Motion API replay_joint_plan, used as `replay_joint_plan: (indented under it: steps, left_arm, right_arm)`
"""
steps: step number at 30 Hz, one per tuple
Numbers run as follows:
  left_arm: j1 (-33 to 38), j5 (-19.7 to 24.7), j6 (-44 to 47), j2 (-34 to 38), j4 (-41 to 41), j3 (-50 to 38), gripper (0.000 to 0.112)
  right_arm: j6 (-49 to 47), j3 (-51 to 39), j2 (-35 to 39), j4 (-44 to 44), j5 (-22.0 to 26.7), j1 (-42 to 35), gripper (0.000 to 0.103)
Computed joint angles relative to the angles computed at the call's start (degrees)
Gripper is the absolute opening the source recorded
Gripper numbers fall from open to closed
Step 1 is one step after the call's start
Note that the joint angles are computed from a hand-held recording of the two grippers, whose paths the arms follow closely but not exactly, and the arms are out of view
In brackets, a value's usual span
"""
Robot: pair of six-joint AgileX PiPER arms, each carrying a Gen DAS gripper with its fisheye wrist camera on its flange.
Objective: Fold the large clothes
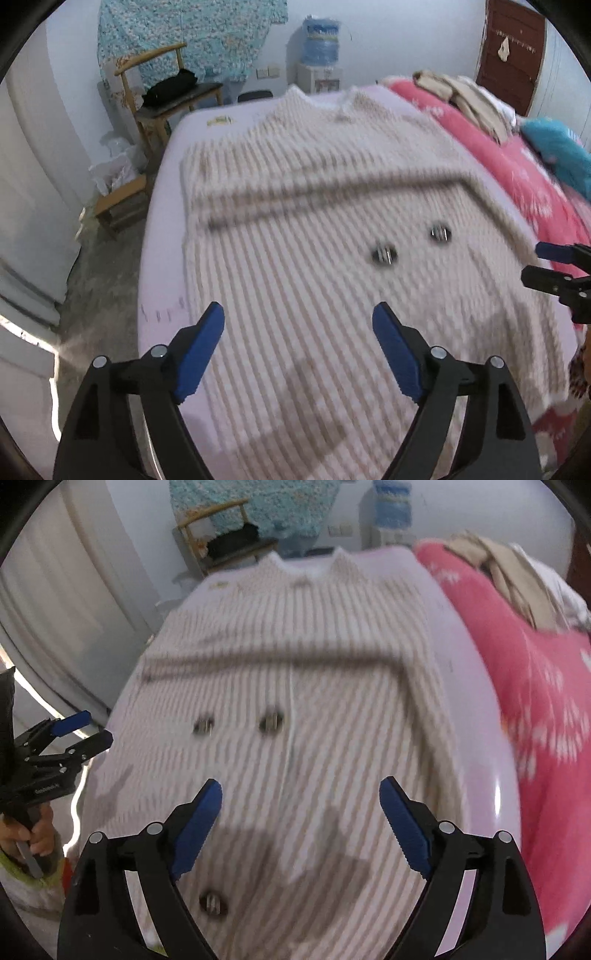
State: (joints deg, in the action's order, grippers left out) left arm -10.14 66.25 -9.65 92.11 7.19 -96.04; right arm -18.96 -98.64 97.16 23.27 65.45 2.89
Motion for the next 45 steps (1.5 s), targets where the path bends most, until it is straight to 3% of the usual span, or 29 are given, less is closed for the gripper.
replay_joint_plan:
  steps: [6,8,10,18,45]
  left_arm:
    - [-5.17,-1.19,-6.66,-4.45,2.0,12.03,0.082]
    - [-6.44,-2.12,-8.25,-4.76,3.33,14.96,0.083]
    - [-6.63,-4.74,-10.12,-5.83,3.98,18.13,0.088]
    - [-5.42,-6.37,-11.92,-7.52,3.74,21.01,0.097]
    - [-2.96,-5.24,-9.24,-6.13,1.56,18.62,0.098]
  right_arm:
    - [0.8,14.92,-8.49,-0.99,-3.38,-0.34,0.084]
    - [3.03,17.72,-9.1,-4.96,-5.48,1.29,0.086]
    - [3.55,20.49,-9.54,-6.89,-7.55,2.53,0.086]
    - [3.82,21.74,-8.75,-6.92,-9.23,2.74,0.092]
    - [4.08,21.92,-8.96,-7.41,-9.47,3.24,0.095]
